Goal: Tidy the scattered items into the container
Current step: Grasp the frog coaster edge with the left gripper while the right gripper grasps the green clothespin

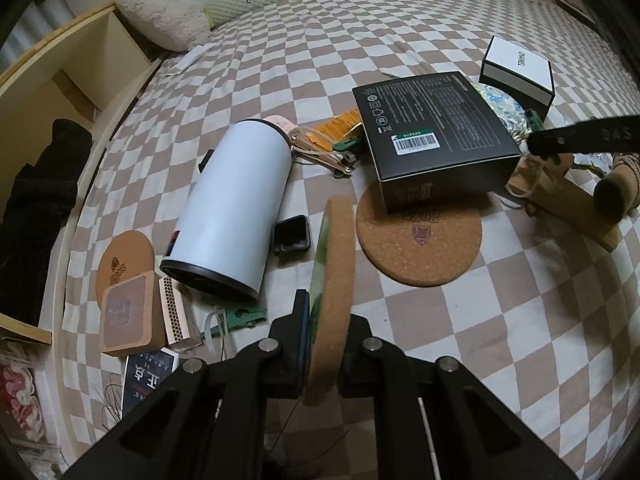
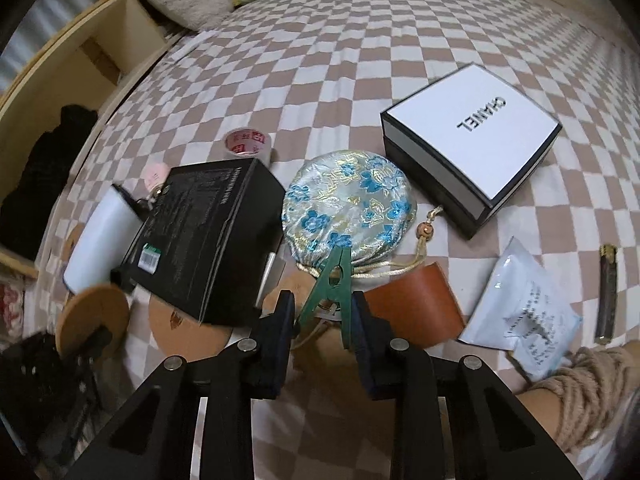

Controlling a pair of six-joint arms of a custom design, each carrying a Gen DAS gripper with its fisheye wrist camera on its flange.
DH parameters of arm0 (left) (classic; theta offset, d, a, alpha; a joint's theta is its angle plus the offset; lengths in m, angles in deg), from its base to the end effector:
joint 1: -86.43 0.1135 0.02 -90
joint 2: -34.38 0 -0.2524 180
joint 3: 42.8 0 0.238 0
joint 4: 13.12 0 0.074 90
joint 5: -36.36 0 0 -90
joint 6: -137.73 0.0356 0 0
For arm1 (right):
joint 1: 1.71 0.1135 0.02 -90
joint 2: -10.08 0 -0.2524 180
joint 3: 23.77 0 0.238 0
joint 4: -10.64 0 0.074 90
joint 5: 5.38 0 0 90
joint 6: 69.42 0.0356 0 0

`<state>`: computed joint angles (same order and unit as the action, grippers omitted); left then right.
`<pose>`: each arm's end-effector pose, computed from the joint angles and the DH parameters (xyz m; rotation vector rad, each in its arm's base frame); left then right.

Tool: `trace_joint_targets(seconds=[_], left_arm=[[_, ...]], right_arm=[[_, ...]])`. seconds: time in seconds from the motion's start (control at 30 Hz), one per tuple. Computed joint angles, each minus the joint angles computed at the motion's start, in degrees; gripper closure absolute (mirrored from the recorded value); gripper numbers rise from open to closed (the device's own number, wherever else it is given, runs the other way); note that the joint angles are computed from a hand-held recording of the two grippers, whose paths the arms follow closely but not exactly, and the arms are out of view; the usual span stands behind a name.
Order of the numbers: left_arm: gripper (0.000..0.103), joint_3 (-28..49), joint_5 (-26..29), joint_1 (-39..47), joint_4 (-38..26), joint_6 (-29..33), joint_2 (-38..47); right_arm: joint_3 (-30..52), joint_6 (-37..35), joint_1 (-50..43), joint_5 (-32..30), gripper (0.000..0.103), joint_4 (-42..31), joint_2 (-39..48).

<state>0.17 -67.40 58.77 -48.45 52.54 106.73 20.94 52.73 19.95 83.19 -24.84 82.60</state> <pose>0.1786 -0.0841 0.1391 0.6737 2.5707 0.1961 0.1892 0.0761 0.1453 0.2405 2.7082 0.3223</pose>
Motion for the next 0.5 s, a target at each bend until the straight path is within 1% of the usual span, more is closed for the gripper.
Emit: trace_joint_targets(seconds=[0.17, 0.23, 0.5], left_arm=[[0.095, 0.9, -0.2, -0.2, -1.6, 0.7, -1.6], [0.095, 1.3, 0.2, 0.0, -2.9, 0.7, -2.8], [0.095, 2.4, 2.2, 2.7, -10.9, 0.3, -13.0]], right_arm=[[0.9, -2.6, -1.6, -1.5, 0.074, -5.4, -4.5], [1.5, -3.2, -1.6, -1.0, 0.075, -8.0, -5.9], [4.6, -3.3, 2.7, 3.0, 0.075, -18.7, -12.1]])
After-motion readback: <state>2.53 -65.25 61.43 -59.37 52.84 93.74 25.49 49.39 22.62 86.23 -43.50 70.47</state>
